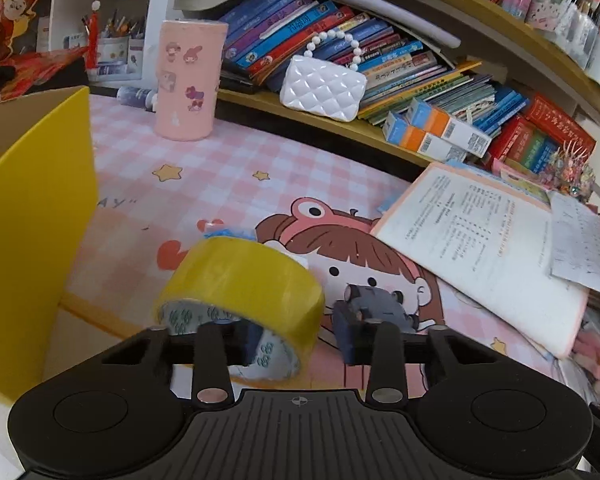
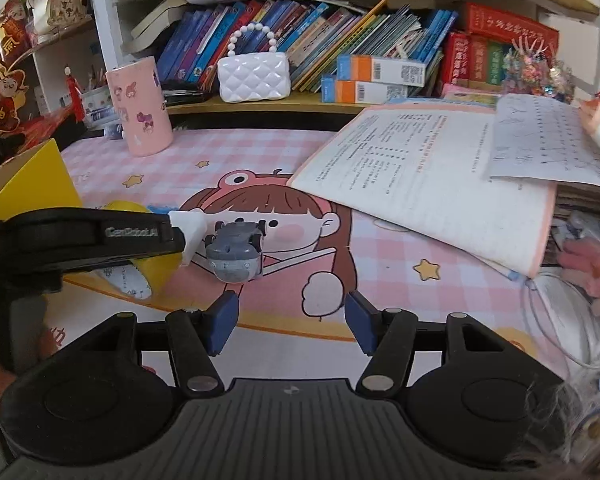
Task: Organize objects
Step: 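Grasp the yellow tape roll by its rim with the left tool, then grasp the grey toy car with the right tool while the left tool holds the tape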
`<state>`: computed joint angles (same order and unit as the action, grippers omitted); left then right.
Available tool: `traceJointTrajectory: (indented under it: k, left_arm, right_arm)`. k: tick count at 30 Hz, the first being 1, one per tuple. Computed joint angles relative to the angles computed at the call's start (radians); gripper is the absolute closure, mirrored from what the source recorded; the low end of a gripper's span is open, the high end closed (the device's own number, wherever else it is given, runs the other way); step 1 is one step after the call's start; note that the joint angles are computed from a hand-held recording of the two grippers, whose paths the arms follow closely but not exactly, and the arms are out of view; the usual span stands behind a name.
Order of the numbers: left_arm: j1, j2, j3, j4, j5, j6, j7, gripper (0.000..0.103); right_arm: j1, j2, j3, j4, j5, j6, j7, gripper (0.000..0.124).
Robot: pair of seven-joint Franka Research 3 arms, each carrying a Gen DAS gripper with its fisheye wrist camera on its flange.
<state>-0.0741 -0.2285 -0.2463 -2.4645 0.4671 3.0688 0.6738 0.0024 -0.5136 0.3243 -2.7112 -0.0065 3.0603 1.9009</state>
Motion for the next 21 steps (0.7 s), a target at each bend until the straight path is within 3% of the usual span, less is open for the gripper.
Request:
traceJointTrajectory:
  k: [1,3,5,8,12,21]
  left_arm:
    - [-0.035,0.007,0.033,0.002,-0.035,0.004,0.040,0.077]
    - [-0.084,0.003,0.079,-0.003,-0.103,-0.001,0.102,0.092]
    - [-0.067,-0.021,0.067,-0.007,-0.108,-0.036,0.107,0.094]
    - [-0.146,-0.087,0.149,-0.060,-0.225,-0.041,0.209,0.097]
    - [-0.130,-0.203,0.132,-0.129,-0.247,-0.080,0.234,0.097]
    - [-0.155,-0.340,0.123,-0.218,-0.304,-0.164,0.230,0.097]
  right_arm:
    - [0.010,0.017,-0.011,0.005,0.000,0.013,-0.011,0.066]
    - [0.026,0.048,-0.025,0.016,0.000,0.038,-0.037,0.063]
    - [0.047,0.086,-0.042,0.027,0.005,0.074,-0.070,0.056]
    - [0.039,0.150,-0.027,0.048,0.009,0.145,-0.121,0.053]
    - [0.008,0.236,0.012,0.107,0.029,0.176,-0.178,0.053]
    - [-0.270,0.342,0.266,0.212,-0.038,0.162,-0.120,0.058]
